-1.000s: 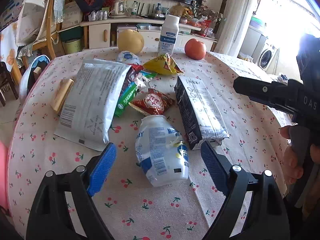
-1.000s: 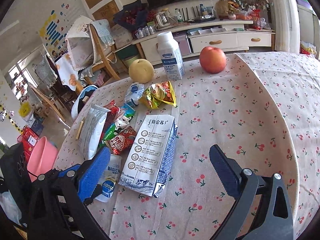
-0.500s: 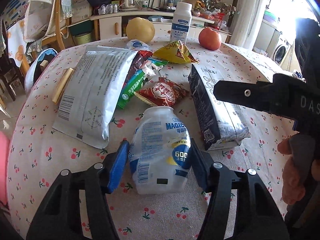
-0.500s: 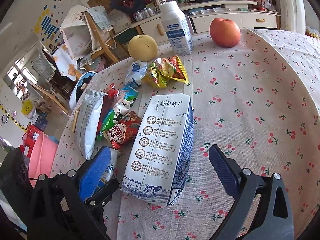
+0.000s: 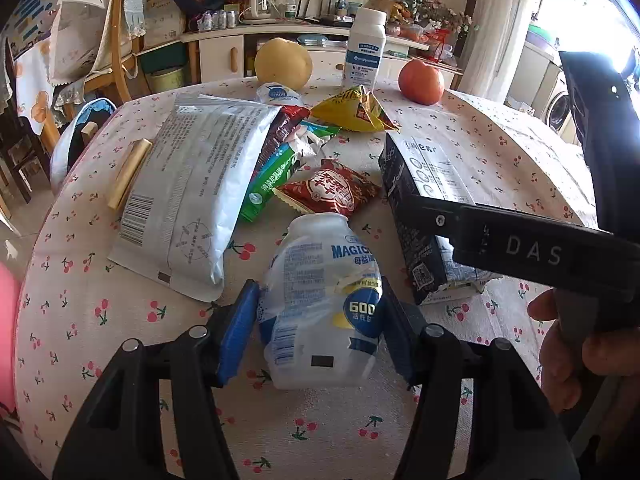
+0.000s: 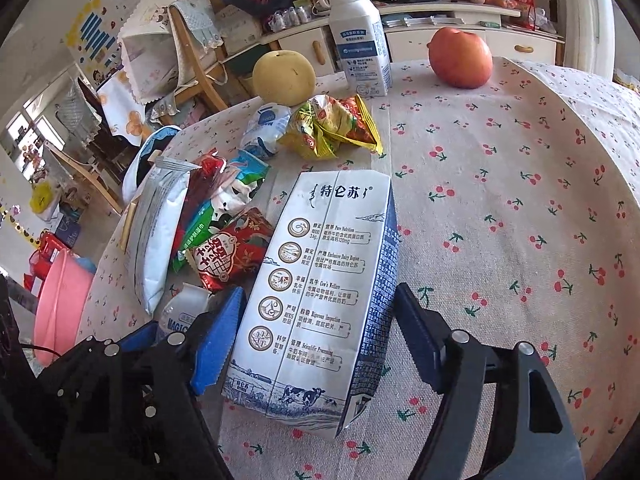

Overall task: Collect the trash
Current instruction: 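Grasp the white plastic bottle with the left gripper while the right gripper grasps another milk carton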

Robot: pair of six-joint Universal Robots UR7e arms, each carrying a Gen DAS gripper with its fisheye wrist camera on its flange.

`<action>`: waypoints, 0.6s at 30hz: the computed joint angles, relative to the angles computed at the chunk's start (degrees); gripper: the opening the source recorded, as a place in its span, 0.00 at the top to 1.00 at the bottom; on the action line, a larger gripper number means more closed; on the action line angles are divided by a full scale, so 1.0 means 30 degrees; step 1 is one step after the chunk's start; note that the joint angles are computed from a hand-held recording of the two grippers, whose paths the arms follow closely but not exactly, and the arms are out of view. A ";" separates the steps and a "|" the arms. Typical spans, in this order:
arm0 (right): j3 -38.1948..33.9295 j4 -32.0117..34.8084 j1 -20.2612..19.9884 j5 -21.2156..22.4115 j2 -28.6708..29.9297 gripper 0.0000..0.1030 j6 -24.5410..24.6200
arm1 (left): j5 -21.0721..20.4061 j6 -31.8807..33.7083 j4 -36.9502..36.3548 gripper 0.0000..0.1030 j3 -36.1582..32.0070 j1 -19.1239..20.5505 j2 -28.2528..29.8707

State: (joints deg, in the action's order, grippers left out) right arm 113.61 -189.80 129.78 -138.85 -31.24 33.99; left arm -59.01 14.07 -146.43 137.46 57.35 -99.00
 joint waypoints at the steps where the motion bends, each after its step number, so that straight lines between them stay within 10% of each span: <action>1: 0.0003 -0.0069 -0.0015 0.0011 0.0006 0.28 -0.0051 | -0.0008 0.0002 -0.0020 0.42 -0.0018 0.0019 -0.0026; 18: -0.0409 0.0554 0.0151 -0.0557 0.0323 0.26 -0.0306 | -0.0071 0.0055 -0.0510 0.44 -0.0079 0.0007 -0.0600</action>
State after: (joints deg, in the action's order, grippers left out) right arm 112.38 -188.14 130.23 -140.52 -30.27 33.07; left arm -59.22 14.24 -147.96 137.23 57.37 -100.80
